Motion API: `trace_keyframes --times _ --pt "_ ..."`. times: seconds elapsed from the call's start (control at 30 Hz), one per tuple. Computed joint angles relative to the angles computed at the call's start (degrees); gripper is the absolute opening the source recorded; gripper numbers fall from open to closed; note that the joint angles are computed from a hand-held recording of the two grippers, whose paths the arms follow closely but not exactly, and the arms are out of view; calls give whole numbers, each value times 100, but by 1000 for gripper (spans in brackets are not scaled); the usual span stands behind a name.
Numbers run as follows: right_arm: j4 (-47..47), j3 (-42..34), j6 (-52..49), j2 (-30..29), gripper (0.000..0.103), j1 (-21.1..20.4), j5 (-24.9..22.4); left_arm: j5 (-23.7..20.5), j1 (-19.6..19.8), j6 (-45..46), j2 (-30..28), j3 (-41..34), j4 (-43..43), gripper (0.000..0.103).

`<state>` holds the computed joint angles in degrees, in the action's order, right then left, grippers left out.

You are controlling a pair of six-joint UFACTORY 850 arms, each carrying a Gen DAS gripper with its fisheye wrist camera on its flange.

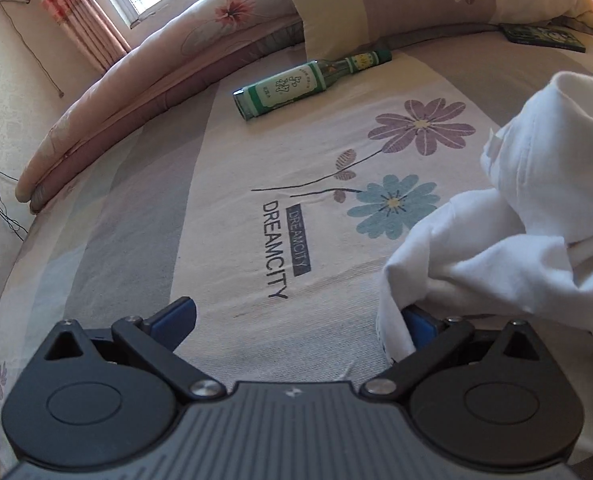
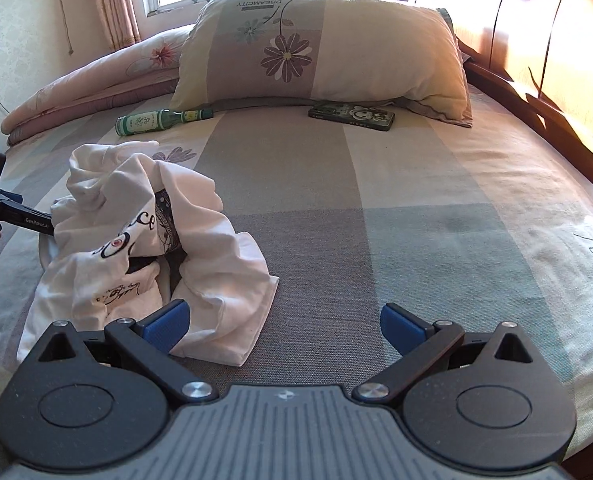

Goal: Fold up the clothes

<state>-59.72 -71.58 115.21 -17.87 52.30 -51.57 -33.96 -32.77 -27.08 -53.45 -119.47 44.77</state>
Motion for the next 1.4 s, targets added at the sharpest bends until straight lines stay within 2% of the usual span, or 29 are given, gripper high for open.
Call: trace_keyframes --times 0.1,0.2,0.27,0.5,0.6,0.7,0.8,1.0,1.07,1.2,1.3,1.4 --pt "69 -49 -109 -51 103 -7 -9 -339 76 -197 -321 -559 291 103" --pt "127 -65 -129 -76 103 -34 24 -569 155 -261 -524 -1011 212 103" --pt "107 -66 -149 -97 103 -63 136 -629 135 -198 -459 -924 149 102" --pt "14 -372 -901 -391 103 -354 529 599 168 984 837 964 -1578 102" --pt "70 -634 -1427 -609 103 -691 979 968 148 1453 1286 1572 -2191 102" --pt "587 -1270 -2418 -1121 103 -1033 1221 1222 112 1860 1607 1987 -2654 102" --pt "709 -1855 -2841 -1601 103 -1230 1106 1333 42 1646 1753 2171 -2360 102" --pt "496 -1916 -2466 -1664 103 -1419 63 1312 68 1694 1793 2219 -2367 102" --pt "742 -1714 -2532 -1535 103 -1566 164 1301 78 1639 1778 2222 -2356 102" --pt "1138 -1351 -2920 -1251 103 -1778 1551 1349 89 1892 1767 2220 -2655 102" --pt "1184 -1852 -3449 -1611 103 -1759 1495 1293 69 1914 1713 2143 -2662 102" --pt "1097 -2149 -3390 -1786 103 -1846 1224 1276 63 1956 1727 2145 -2627 102"
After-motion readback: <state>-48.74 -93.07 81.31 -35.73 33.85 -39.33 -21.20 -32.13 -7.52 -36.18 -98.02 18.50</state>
